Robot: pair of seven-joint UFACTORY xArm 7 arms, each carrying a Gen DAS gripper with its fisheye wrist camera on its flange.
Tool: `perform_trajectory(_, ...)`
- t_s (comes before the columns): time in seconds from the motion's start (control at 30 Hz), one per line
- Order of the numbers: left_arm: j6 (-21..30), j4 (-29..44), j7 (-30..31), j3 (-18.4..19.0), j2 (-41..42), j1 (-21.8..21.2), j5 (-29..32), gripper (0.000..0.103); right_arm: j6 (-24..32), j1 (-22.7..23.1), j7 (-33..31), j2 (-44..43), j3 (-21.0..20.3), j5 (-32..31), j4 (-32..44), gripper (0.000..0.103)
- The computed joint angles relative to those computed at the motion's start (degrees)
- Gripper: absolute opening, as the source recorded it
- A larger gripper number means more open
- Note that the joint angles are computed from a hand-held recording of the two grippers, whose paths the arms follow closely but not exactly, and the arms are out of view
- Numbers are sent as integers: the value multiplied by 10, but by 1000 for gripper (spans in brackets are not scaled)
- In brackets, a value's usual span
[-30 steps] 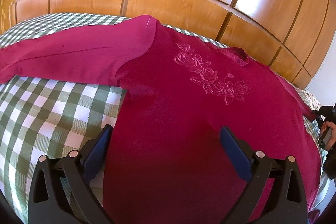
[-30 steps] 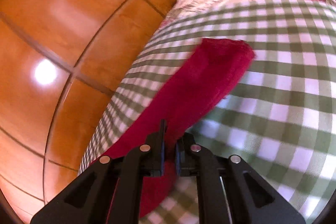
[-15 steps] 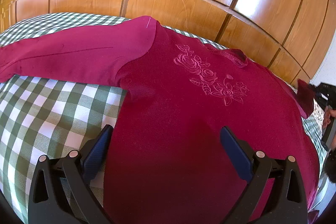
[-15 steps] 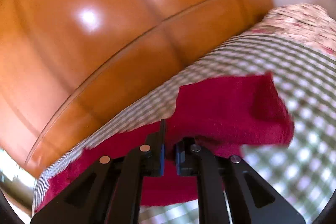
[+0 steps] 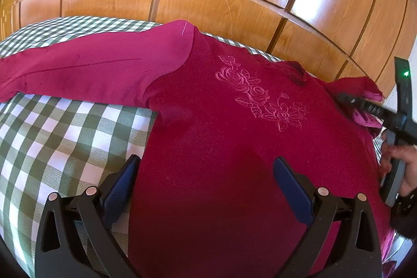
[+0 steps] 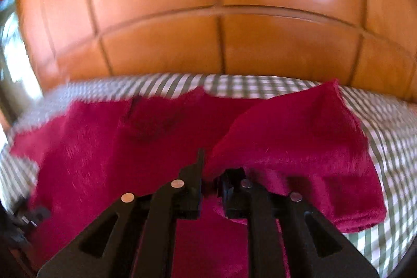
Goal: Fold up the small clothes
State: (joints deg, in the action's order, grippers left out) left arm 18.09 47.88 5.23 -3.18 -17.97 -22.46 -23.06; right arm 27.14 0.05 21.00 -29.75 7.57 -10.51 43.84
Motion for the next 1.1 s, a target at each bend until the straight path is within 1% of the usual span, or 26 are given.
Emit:
perform_trajectory(0.03, 0, 0, 0, 0, 0, 0, 0, 99, 5, 4, -8, 2, 9, -10, -3, 31)
perform_trajectory(0.07, 0, 0, 0, 0, 0, 0, 0, 99, 11, 12, -22, 8, 11, -14, -2, 52)
perform_trajectory(0.13, 0, 0, 0, 0, 0, 0, 0, 99, 24, 38, -62, 21, 10, -15, 2, 72)
perform_trajectory(0.17, 0, 0, 0, 0, 0, 0, 1, 99, 32, 50, -85, 25, 11, -18, 4, 74)
perform_trajectory(0.2, 1, 0, 0, 0, 0, 0, 1, 99, 31, 53, -94, 24, 16, -24, 3, 74)
perform_trajectory(0.23, 1, 0, -1, 0, 0, 0, 1, 99, 22, 57, -101, 17, 21, -31, -4, 77)
perform_trajectory(0.27, 1, -1, 0, 1, -1, 0, 1, 99, 15, 52, -92, 11, 30, -39, -9, 84)
perform_trajectory(0.3, 0, -1, 0, 1, -1, 0, 0, 99, 8, 44, -80, 4, 35, -45, -14, 87)
perform_trajectory(0.4, 1, 0, -3, -1, 0, 2, 4, 99, -14, 3, -12, -35, 52, -59, -40, 92)
perform_trajectory(0.43, 1, 1, -4, -2, 1, 2, 5, 99, -17, -24, 30, -55, 65, -68, -50, 96)
perform_trajectory(0.5, 2, 1, -6, -3, 1, 4, 8, 99, -8, -85, 121, -103, 98, -91, -69, 99)
perform_trajectory(0.57, 7, 6, -18, -10, 3, 12, 23, 99, 12, -120, 179, -134, 111, -104, -83, 100)
perform_trajectory(0.6, 12, 9, -27, -16, 4, 17, 34, 99, 35, -149, 222, -153, 129, -115, -89, 100)
perform_trajectory(0.63, 19, 13, -41, -24, 6, 26, 53, 99, 59, -167, 252, -154, 139, -123, -81, 101)
perform_trajectory(0.67, 38, 25, -75, -46, 11, 49, 96, 99, 83, -181, 285, -158, 144, -126, -80, 101)
perform_trajectory(0.7, 62, 41, -112, -49, 18, 52, 145, 99, 101, -187, 310, -159, 142, -126, -80, 101)
perform_trajectory(0.73, 90, 61, -131, -75, 25, 77, 170, 99, 112, -187, 327, -158, 136, -126, -80, 101)
perform_trajectory(0.77, 104, 81, -137, -80, 32, 78, 171, 98, 117, -183, 343, -157, 124, -121, -85, 101)
perform_trajectory(0.8, 95, 89, -132, -61, 34, 56, 147, 98, 116, -174, 349, -158, 108, -118, -89, 101)
perform_trajectory(0.83, 76, 98, -125, -49, 37, 39, 106, 98, 107, -163, 359, -156, 89, -111, -97, 101)
perform_trajectory(0.87, 67, 110, -133, -47, 45, 33, 88, 98, 103, -157, 366, -158, 77, -108, -103, 101)
perform_trajectory(0.93, 70, 147, -157, -47, 72, 28, 71, 98, 101, -151, 382, -176, 61, -103, -118, 101)
perform_trajectory(0.97, 82, 177, -162, -45, 97, 23, 52, 98, 97, -152, 389, -183, 58, -105, -123, 101)
perform_trajectory(1.0, 88, 201, -170, -46, 121, 22, 41, 98, 98, -153, 394, -191, 56, -106, -126, 101)
perform_trajectory(1.1, 104, 266, -223, -58, 184, 26, 57, 97, 102, -158, 418, -212, 59, -106, -138, 101)
